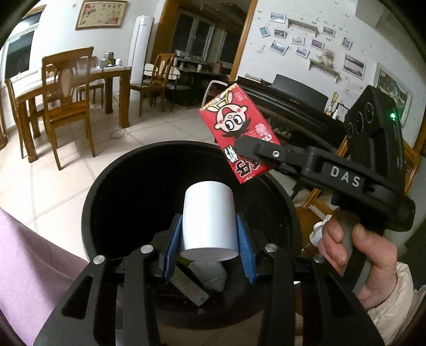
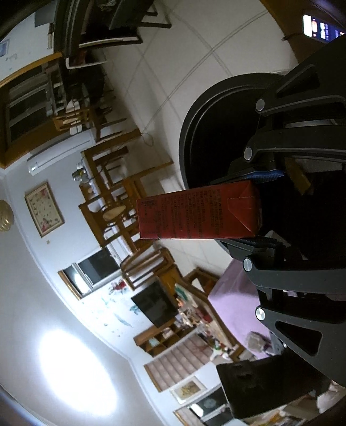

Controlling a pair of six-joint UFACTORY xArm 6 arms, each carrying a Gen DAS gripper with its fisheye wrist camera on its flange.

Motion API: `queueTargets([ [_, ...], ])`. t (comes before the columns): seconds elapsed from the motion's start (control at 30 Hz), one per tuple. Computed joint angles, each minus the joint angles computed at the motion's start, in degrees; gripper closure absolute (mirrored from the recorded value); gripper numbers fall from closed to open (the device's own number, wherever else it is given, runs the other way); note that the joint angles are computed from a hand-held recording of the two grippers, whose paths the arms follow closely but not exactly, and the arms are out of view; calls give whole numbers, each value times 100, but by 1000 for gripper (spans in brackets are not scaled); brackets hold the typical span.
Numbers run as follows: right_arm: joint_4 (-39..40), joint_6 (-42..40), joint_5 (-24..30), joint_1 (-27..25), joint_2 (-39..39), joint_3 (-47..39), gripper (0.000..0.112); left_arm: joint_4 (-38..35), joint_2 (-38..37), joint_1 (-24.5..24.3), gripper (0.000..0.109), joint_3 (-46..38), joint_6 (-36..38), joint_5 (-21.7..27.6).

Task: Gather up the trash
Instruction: 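Carry the white cylinder and red box over the black bin and open both tools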

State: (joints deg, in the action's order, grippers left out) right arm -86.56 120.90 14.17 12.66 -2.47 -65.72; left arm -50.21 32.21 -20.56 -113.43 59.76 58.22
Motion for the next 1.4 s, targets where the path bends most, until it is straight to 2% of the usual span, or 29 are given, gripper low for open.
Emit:
queueTargets([
  [0.1, 137, -33, 188, 156, 11, -36, 80, 23, -23, -48, 69, 51, 43, -35],
  [0.67, -153, 540, 540, 344, 38, 35, 80, 142, 175, -60, 69, -209, -31, 111],
  [0.8, -440, 871, 398, 204, -2, 105, 80, 202, 209, -76, 69, -239, -59, 127],
  [1.2, -1046, 1554, 404, 177, -56, 191, 80, 565, 454, -181, 68, -537, -430, 102],
  [1.27, -1186, 1727, 361, 176, -82, 229, 72, 656, 481, -196, 67, -583, -477, 79],
  [1.33, -1310, 1905, 373, 201, -111, 264, 47, 770, 489, -215, 52, -600, -563, 41],
  [1.37, -1412, 2004, 423, 228, -141, 286, 44, 806, 441, -230, 32, -521, -584, -95],
  [1.4, -1494, 2062, 472, 257, -184, 321, 42, 770, 353, -241, 21, -372, -536, -271],
])
